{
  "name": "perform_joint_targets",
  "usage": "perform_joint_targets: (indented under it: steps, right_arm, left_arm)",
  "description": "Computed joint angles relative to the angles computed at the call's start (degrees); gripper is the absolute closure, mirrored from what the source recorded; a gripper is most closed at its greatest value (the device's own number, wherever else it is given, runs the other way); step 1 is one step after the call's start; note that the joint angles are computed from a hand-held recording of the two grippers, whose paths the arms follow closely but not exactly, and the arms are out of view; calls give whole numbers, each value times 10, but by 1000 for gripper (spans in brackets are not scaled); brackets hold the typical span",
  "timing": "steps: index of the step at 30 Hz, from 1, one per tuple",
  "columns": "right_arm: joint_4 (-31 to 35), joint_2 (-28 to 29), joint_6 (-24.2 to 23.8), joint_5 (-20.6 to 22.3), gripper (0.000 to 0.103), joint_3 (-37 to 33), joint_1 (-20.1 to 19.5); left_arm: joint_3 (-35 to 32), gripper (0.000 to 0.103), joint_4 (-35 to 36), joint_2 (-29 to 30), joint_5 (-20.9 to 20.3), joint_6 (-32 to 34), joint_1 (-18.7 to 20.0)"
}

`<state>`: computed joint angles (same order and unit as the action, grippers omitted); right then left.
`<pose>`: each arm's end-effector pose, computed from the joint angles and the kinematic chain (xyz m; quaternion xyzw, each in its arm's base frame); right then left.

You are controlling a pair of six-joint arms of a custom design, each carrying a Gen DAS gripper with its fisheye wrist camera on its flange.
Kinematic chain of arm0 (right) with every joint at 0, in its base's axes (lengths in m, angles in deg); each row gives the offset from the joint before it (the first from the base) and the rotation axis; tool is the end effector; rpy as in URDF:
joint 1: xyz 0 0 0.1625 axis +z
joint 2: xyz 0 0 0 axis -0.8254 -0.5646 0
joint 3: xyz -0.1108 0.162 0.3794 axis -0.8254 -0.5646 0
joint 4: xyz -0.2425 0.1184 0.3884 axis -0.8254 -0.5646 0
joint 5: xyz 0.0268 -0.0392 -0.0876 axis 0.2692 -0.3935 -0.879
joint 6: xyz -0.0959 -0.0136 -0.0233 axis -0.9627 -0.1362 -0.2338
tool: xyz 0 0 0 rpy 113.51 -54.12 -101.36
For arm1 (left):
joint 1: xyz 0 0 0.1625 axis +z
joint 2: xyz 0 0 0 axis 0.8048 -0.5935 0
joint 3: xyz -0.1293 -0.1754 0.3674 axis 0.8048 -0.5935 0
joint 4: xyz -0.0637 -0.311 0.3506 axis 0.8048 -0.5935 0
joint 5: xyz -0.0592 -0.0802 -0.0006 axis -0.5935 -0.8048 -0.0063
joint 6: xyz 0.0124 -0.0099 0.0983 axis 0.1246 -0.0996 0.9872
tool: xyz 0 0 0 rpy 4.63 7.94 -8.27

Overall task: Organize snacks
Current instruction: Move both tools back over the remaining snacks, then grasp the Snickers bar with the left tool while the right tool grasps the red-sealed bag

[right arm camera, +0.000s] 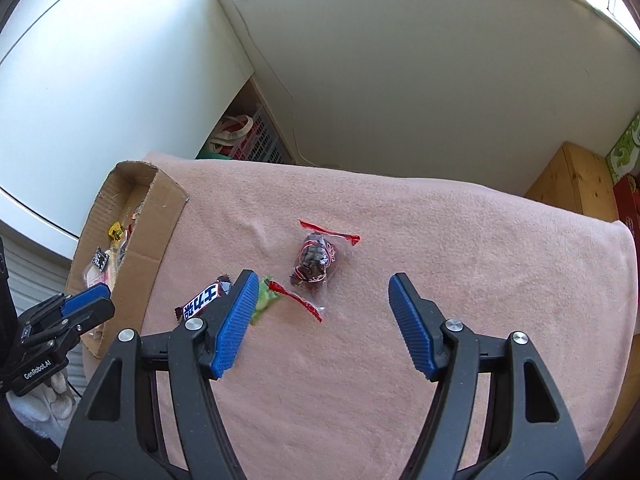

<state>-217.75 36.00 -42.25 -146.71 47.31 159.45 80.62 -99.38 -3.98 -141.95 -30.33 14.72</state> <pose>0.3036 -0.8676 0.1087 0.1756 -0.9467 0.1404 0.2308 -0.0993 -0.7406 0.3022 0.1103 0.9448 -0.2351 0.1997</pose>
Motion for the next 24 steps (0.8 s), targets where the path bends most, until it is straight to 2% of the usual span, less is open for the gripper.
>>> perform_joint_targets:
  steps: [10,20,24]
  right_arm:
    - [29,17,40,15,33,-28,-14]
    - [74,63,57,22,33,-94,-16]
    - [92,80,65,25,33,-120,-18]
  left_arm:
    - [-39,73,53,51,-10,18,-5]
    - [-83,73,113,100,36,15,1]
    - [-90,73,116,111,58,27,0]
